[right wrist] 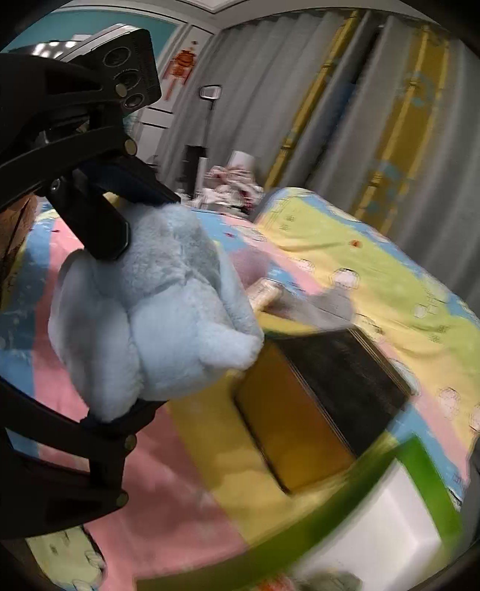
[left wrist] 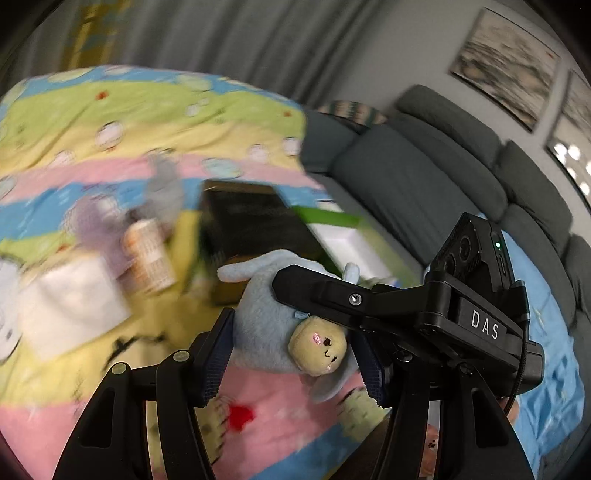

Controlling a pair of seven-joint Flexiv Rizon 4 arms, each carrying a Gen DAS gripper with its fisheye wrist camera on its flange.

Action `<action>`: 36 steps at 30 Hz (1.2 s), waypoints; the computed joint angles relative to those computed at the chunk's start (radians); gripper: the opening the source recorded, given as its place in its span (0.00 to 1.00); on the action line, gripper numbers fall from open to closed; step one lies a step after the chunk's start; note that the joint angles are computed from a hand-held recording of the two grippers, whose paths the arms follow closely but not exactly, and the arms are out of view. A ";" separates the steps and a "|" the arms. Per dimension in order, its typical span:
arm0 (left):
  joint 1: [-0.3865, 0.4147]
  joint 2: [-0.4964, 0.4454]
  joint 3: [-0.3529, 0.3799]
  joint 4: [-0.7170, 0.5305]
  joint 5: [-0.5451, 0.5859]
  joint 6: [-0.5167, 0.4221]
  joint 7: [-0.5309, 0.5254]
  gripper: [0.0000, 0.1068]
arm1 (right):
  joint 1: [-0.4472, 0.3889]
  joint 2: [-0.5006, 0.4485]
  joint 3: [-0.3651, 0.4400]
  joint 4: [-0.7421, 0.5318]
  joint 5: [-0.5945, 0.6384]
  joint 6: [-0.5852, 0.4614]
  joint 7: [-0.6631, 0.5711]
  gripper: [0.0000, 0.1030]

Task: Organize soft objects
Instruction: 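Carry the plush toy with the right tool over the white box, then open the right tool to drop the plush toy into the box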

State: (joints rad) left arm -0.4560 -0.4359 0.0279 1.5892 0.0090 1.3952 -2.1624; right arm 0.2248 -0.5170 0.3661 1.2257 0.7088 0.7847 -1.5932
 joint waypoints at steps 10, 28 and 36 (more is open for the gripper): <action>0.053 -0.278 -0.155 -0.425 -0.143 -0.128 0.325 0.58 | -0.058 -0.022 -0.054 -0.031 -0.037 0.154 0.108 0.86; 0.006 -0.540 -0.133 -0.845 -0.248 -0.373 0.379 0.60 | -0.082 -0.112 -0.130 -0.081 -0.279 0.196 0.379 0.85; -0.002 -0.414 -0.069 -0.669 -0.165 -0.340 0.285 0.74 | -0.046 -0.093 -0.170 -0.031 -0.437 0.241 0.475 0.97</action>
